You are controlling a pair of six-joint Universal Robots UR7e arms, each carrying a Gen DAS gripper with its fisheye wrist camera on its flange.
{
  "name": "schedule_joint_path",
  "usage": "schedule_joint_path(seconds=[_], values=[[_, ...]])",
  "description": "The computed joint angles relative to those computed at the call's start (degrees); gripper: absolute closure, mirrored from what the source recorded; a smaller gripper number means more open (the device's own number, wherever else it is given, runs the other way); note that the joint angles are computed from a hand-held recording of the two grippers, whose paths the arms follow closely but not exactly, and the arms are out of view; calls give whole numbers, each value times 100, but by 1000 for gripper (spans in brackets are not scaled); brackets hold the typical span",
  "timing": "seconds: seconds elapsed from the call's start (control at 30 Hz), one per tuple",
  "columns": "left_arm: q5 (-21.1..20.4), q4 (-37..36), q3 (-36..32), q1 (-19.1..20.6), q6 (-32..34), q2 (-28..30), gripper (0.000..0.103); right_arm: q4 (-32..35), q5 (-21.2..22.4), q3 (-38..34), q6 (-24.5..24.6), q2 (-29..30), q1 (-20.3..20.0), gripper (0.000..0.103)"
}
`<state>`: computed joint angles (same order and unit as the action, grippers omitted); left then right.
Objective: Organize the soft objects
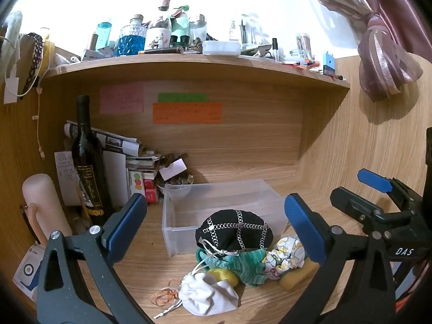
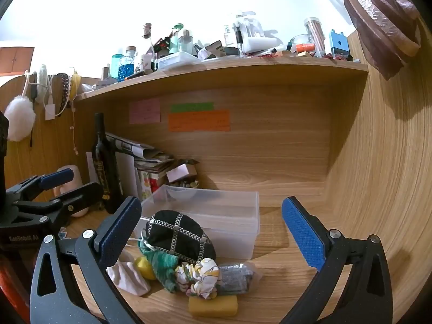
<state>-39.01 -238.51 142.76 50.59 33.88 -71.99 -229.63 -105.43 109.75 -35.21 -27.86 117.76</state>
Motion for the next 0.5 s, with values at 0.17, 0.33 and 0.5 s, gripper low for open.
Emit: schedule_joint_path(seconds=[0.17,0.33,0.5], values=[[-1,8,16,-2,9,-41,0,0,14,21,0,-19,-11,0],[-8,29,14,6,7,-58,0,8,17,23,3,-23,-11,0],[-11,57,23,9,-2,-81,0,-23,43,31,-2,-16,12,0]])
